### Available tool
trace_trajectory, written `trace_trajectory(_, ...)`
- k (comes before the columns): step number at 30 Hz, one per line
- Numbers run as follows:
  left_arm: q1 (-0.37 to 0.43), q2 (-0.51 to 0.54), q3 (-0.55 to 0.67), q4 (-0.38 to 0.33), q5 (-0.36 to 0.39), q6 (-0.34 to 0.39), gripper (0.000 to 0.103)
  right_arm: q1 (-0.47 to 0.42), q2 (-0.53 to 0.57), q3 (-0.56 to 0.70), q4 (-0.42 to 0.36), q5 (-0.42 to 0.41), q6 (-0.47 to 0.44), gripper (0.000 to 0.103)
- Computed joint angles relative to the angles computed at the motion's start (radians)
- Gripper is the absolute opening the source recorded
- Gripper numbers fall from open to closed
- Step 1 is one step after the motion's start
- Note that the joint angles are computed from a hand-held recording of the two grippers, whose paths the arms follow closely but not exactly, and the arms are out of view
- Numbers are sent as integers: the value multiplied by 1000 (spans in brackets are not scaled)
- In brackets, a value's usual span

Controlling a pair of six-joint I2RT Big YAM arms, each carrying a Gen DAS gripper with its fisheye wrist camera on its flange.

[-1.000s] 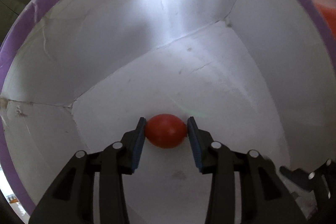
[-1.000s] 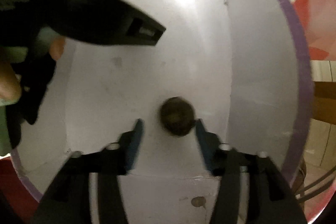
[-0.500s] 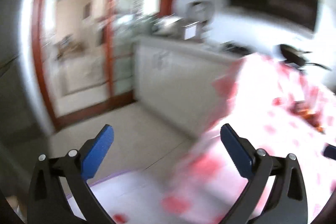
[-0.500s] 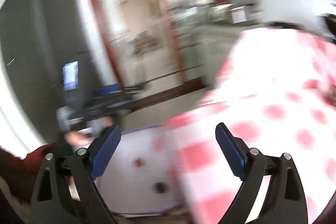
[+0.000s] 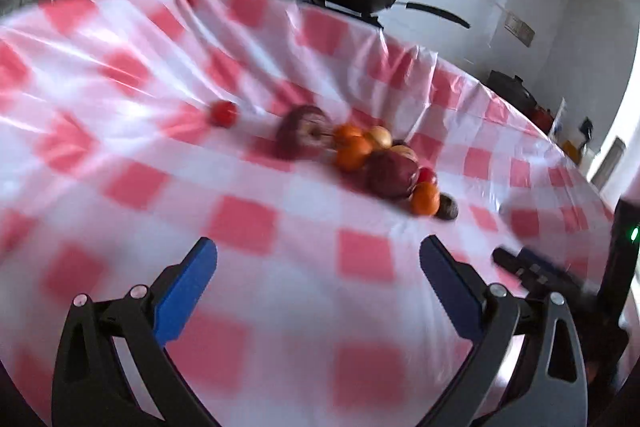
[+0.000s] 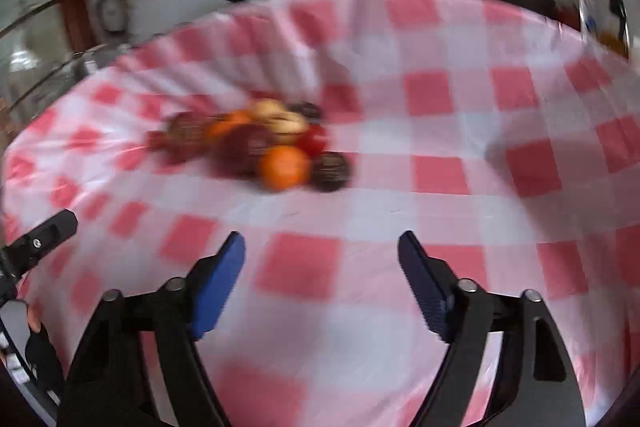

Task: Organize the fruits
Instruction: 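Grasp another dark beet with the right tool while the left tool grasps a tangerine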

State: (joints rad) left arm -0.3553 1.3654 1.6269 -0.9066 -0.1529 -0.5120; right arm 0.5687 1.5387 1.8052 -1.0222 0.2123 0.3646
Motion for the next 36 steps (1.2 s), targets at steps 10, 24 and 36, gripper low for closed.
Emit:
trace_trajectory(10,53,53,-61,179,213,-208,101,-58,315,394,-219,-63,-175,54)
trace_trajectory(24,-32,141,86,42,111,-5,101,-143,352,429,-163,-211,-6,41)
trace_trajectory(36,-121,650,823,-448,-28,84,71,-209,244,208,130,-235,263,41)
